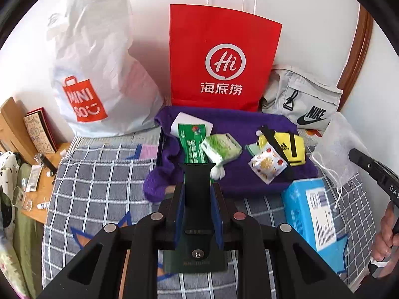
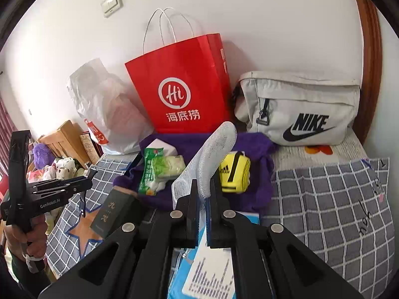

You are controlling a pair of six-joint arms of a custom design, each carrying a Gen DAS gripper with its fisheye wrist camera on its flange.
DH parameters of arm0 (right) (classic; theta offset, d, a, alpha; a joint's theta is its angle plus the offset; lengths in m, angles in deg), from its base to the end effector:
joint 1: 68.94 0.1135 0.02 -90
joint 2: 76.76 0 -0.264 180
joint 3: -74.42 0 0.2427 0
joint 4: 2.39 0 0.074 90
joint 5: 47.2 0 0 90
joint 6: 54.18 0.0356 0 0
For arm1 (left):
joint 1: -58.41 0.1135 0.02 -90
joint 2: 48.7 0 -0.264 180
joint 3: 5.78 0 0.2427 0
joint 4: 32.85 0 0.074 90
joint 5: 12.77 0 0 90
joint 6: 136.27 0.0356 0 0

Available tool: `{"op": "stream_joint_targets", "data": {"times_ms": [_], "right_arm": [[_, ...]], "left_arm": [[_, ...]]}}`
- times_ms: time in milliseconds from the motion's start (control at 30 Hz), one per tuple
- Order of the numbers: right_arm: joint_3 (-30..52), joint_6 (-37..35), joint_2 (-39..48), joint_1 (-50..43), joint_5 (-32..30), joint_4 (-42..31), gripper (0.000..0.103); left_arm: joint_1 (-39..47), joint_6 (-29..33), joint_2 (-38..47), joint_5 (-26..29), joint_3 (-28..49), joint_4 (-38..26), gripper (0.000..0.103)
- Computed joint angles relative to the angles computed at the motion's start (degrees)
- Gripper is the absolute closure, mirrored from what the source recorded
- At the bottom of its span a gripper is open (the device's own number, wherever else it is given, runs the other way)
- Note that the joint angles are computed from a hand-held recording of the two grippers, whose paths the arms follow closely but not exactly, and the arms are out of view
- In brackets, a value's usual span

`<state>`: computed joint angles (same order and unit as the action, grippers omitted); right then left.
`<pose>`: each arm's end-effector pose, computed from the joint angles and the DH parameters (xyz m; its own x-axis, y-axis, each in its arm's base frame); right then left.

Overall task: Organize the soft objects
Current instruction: 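Carry the mesh bag with the right tool while the left tool carries the tin toward the towel, then release the mesh bag onto the yellow bag with the right tool while the left tool lowers the tin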

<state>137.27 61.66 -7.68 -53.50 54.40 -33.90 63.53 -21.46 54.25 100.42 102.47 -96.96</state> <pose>0.2459 0.0605 0.2671 -0.5779 0.2833 -0.7654 0.1604 0.9589 0.2339 0.3758 0.0196 0.3019 -0.7226 0.3225 -0.6114 0.4674 0.8796 -0.0885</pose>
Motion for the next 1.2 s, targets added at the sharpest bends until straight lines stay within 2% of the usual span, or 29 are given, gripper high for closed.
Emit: {"op": "stream_joint_targets", "data": {"times_ms": [400, 767, 967, 1033, 1200], "right_arm": [[12.2, -5.0, 13.9, -6.0, -5.1, 3.9, 0.099], [17.3, -3.3, 27.3, -11.8, -11.0, 7.2, 0.099], [20.1, -4.3, 32.4, -13.0, -12.0, 5.0, 0.099], [20.7, -4.7, 33.6, -13.1, -12.0, 4.8, 0.097], [22.2, -5.2, 36.0, -13.0, -11.6, 3.4, 0.095]], "left_arm": [[-3.9, -4.3, 11.1, -0.9, 13.9, -2.7, 0.083], [-6.0, -8.2, 23.2, -1.6, 27.8, -6.2, 0.083], [-6.6, -9.9, 29.6, -2.2, 34.2, -7.5, 0.083], [-6.9, -10.1, 32.5, -2.6, 38.2, -10.0, 0.083], [-7.2, -10.0, 35.5, -2.7, 41.6, -11.7, 0.083]]}}
